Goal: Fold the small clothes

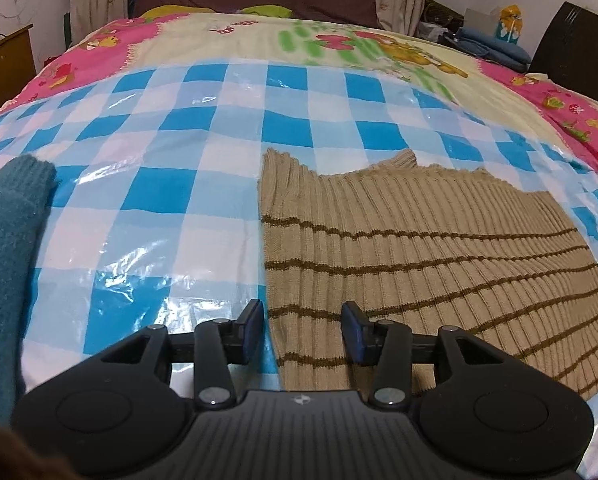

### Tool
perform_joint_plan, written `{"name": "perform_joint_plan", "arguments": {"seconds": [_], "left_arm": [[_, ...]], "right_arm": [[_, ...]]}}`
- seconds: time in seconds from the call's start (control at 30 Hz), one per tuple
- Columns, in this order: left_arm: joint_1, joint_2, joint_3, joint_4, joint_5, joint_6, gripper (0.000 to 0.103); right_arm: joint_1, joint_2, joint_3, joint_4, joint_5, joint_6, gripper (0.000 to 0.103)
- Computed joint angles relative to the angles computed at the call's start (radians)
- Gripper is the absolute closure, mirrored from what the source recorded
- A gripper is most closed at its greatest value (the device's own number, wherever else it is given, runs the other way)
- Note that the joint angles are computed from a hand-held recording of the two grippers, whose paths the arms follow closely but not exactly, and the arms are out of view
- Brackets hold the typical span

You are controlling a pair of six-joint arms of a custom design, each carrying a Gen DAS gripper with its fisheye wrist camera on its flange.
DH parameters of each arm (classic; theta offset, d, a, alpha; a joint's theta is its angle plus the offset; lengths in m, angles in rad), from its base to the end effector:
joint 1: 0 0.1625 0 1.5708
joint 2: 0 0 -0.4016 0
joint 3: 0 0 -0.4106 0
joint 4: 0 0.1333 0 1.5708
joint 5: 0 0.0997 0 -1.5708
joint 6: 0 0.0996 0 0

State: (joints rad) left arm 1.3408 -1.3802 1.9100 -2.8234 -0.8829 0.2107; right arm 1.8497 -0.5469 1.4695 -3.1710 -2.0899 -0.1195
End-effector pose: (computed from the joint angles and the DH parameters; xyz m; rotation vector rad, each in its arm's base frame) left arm 0.0646 -0.5862 0.3576 0.2009 2.3361 -0.8863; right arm 0.2796 -0.6718 0.0392 0.2683 -2.5237 0.9410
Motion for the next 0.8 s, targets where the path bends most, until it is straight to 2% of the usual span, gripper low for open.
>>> {"name": "perform_joint_plan", "arguments": {"seconds": [0.17,0.27,0.37,0.4,0.43,0.53,0.7,0.8], "left_arm": [[-0.007,-0.036,0.029,0.006,-0.014,-0.016,0.056],[-0.024,-0.086,0.068,0.009,-0.025,-0.023,0.056],[-0.041,-0.137,0.11,0.025,-0.043,-0.048,0.056],[-0.045,-0.145,0.119,0.038,-0.042,-0.05,0.056],[-0.052,-0.147,0.13,0.041,-0.026,-0.042,0.056],[-0.058,-0.136,0.142,0.048,0.023,-0.027,0.056],[-0.02,-0.111,0.132,0.075,0.03,-0.072,0.054],[-0.021,-0.107,0.143,0.05,0.039,-0.056,0.054]], "right_arm": [[0.032,-0.164,0.258,-0.028,0.056,0.022,0.075],[0.042,-0.209,0.338,-0.017,0.071,0.012,0.072],[0.037,-0.193,0.34,-0.01,0.052,-0.005,0.071],[0.028,-0.186,0.338,-0.004,0.06,-0.001,0.076],[0.019,-0.181,0.331,0.011,0.071,0.006,0.093],[0.011,-0.172,0.314,0.046,0.049,0.031,0.094],[0.009,-0.189,0.321,0.041,-0.02,0.027,0.094],[0.004,-0.153,0.289,0.073,-0.055,0.039,0.094]]}}
